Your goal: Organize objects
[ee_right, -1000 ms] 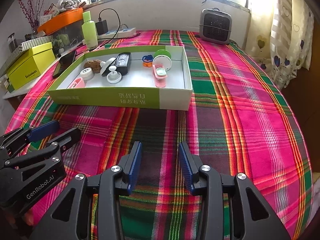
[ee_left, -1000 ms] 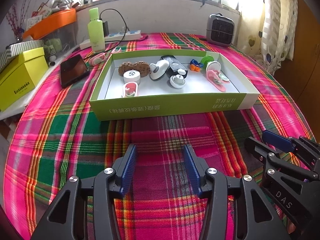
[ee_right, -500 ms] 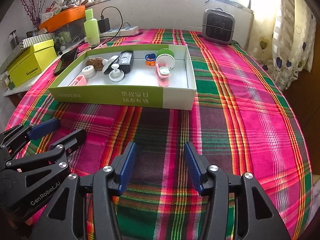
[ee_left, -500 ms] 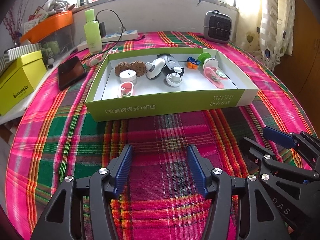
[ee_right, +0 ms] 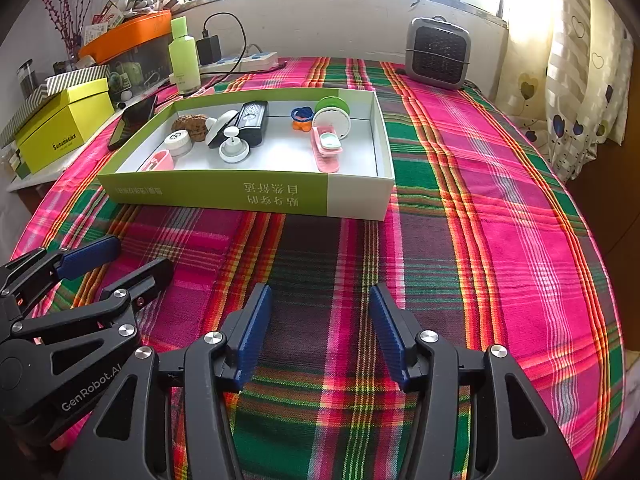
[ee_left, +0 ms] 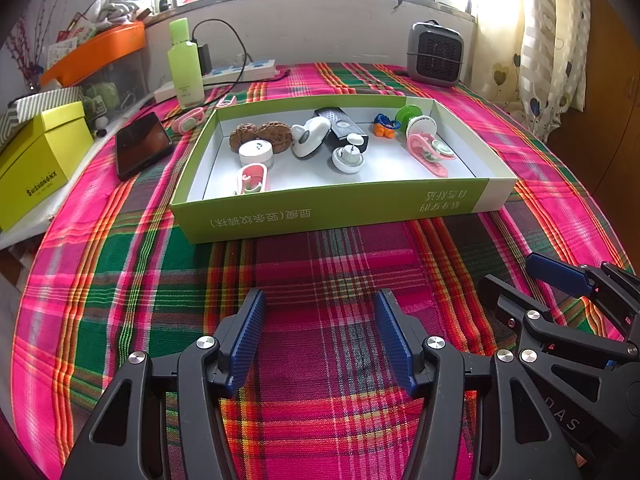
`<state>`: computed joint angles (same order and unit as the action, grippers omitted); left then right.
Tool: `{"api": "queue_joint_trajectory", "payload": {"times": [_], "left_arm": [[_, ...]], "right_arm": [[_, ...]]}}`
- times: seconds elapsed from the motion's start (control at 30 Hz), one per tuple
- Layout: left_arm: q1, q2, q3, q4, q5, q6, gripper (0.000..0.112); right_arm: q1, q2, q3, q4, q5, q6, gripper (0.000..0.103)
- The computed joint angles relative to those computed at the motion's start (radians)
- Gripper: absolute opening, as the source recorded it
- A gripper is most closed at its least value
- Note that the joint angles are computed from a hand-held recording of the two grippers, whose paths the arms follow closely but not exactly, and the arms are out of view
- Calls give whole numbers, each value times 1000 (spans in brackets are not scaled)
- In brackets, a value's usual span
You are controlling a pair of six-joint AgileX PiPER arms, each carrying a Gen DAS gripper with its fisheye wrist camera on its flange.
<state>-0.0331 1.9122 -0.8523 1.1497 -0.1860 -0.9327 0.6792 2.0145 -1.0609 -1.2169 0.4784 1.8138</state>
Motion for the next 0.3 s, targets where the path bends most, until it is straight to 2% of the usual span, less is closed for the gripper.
{"api": "queue_joint_trajectory", "payload": {"times": [0.3], "left_arm": [[0,0,0,1,1,-1,56]], "right_arm": [[0,2,-2,1,1,0,53]]}}
